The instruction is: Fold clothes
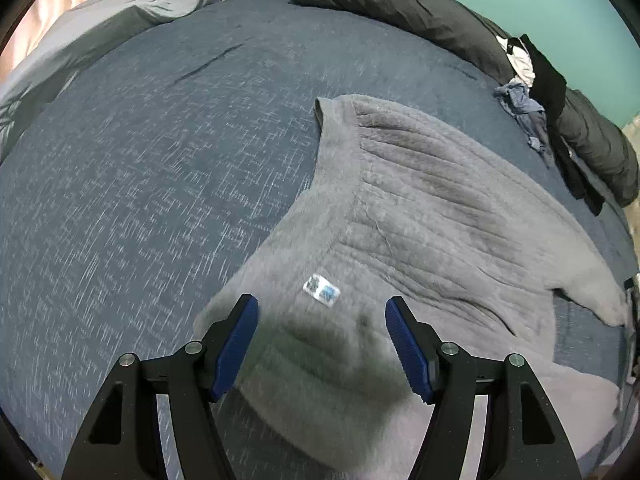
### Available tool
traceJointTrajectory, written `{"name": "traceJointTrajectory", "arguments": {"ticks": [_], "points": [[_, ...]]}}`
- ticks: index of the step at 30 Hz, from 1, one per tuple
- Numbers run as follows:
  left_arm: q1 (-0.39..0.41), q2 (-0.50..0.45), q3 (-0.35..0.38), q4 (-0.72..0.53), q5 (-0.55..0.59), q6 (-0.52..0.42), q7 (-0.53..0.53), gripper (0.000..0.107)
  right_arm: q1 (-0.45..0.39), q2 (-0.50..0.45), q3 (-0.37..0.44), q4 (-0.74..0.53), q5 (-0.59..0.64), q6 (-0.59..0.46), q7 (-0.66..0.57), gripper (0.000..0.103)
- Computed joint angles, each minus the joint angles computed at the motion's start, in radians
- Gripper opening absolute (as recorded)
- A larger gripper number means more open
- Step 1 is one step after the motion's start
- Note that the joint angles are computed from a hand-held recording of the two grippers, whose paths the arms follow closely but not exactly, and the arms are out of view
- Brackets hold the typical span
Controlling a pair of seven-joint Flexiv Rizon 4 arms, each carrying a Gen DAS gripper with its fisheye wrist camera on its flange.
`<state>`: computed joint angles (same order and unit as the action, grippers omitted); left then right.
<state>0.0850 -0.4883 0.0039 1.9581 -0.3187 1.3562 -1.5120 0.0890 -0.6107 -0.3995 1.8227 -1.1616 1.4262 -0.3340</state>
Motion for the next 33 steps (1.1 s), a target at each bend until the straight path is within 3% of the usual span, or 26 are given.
{"name": "traceJointTrajectory", "arguments": {"ticks": [2,3,7,10,13,16,18,23,25,29,31,33], "points": [[0.025,0.027,-0.027,0.04,-0.028,0.002,0.017,0.07,-0.031,0.036,0.048,0.048,0.036,0.074,-0.034,0.032],[0.041,0.042,-0.045,0.063,-0.048,0.005,0.03,0.07,-0.034,0.055,0.062,0.078,0.058,0.104,-0.053,0.043],[0.085,0.089,-0.098,0.152,-0.136,0.028,0.089,0.07,-0.016,0.138,0.071,0.216,0.1,0.231,-0.09,0.046],[0.105,0.103,-0.129,0.198,-0.196,0.043,0.139,0.071,-0.062,0.188,0.156,0.307,0.168,0.273,-0.155,0.05],[0.111,0.104,-0.151,0.227,-0.25,0.061,0.172,0.071,0.031,0.242,0.056,0.43,0.182,0.347,-0.166,0.053],[0.105,0.099,-0.152,0.234,-0.27,0.057,0.191,0.071,0.064,0.282,0.032,0.529,0.222,0.388,-0.213,0.054],[0.117,0.099,-0.174,0.243,-0.305,0.05,0.218,0.071,0.132,0.309,-0.027,0.594,0.278,0.409,-0.262,0.055],[0.119,0.114,-0.199,0.276,-0.379,0.061,0.275,0.07,0.226,0.363,-0.09,0.737,0.447,0.459,-0.389,0.055],[0.115,0.13,-0.205,0.295,-0.412,0.067,0.293,0.07,0.215,0.376,-0.079,0.765,0.47,0.462,-0.409,0.055],[0.105,0.166,-0.208,0.329,-0.48,0.072,0.353,0.07,0.341,0.398,-0.159,0.814,0.666,0.455,-0.541,0.056],[0.09,0.18,-0.194,0.34,-0.501,0.066,0.37,0.07,0.319,0.402,-0.155,0.82,0.659,0.453,-0.529,0.056],[0.082,0.188,-0.193,0.351,-0.547,0.069,0.397,0.07,0.365,0.408,-0.184,0.821,0.748,0.425,-0.575,0.056]]}}
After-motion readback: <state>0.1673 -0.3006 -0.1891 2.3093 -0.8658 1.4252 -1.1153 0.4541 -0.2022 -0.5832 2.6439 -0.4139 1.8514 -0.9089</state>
